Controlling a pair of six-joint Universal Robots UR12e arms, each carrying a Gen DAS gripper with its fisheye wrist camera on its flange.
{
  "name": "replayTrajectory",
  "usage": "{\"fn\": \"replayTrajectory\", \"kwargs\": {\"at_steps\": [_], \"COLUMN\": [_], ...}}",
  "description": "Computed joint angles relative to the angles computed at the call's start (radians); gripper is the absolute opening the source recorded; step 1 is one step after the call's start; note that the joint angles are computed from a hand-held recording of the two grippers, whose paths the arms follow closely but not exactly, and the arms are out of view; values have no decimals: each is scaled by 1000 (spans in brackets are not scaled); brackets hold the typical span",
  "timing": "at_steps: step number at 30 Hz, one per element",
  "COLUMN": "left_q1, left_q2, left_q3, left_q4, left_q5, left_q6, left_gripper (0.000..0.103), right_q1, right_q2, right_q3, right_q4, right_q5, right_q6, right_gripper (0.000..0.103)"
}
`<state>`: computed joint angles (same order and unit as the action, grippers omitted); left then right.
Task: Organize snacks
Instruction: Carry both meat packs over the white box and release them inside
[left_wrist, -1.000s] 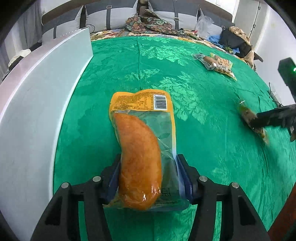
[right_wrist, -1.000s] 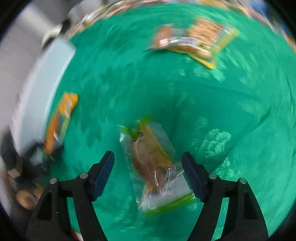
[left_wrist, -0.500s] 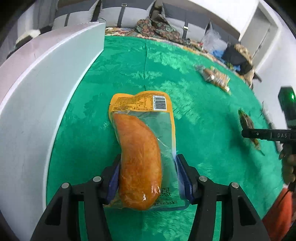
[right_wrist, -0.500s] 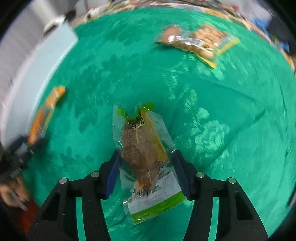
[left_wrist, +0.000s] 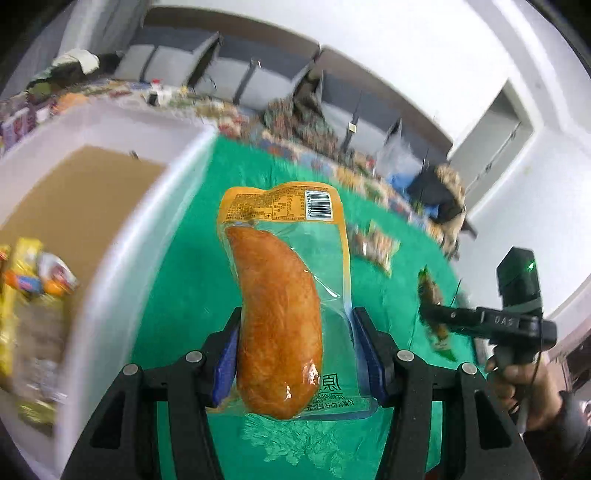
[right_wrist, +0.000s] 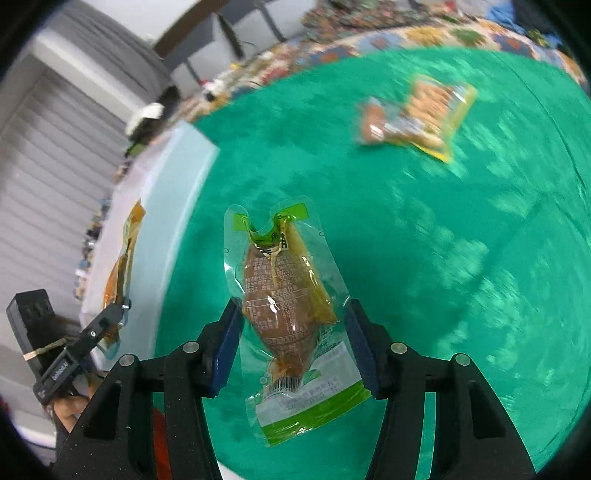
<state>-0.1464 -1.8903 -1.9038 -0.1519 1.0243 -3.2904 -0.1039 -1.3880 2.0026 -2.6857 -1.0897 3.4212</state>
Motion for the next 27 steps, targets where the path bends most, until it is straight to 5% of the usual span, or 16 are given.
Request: {"fn": "replayTrajectory", "kwargs": {"at_steps": [5, 13, 17, 21, 27], "left_q1": [85, 184, 188, 208, 202], "left_q2": [51, 71, 46, 53, 75], "left_q3": [-12, -25, -23, -69, -108], "left_q4": [31, -37, -114, -77, 21], "left_q5": [28, 233, 374, 388, 353], "left_q6": [-33, -1, -13, -40, -85], "left_gripper": [56, 57, 77, 87, 97], "right_q1": [71, 227, 303, 325, 315], "right_q2": [27, 141, 217, 265, 221], "right_q3": [-89, -300, -377, -426, -353], "right_q4": [-73, -45, -28, 53, -31], "right_q5": [61, 166, 162, 187, 120], "right_q6": [13, -63, -70, -47, -71], "right_gripper": [58, 60, 71, 75, 79]}}
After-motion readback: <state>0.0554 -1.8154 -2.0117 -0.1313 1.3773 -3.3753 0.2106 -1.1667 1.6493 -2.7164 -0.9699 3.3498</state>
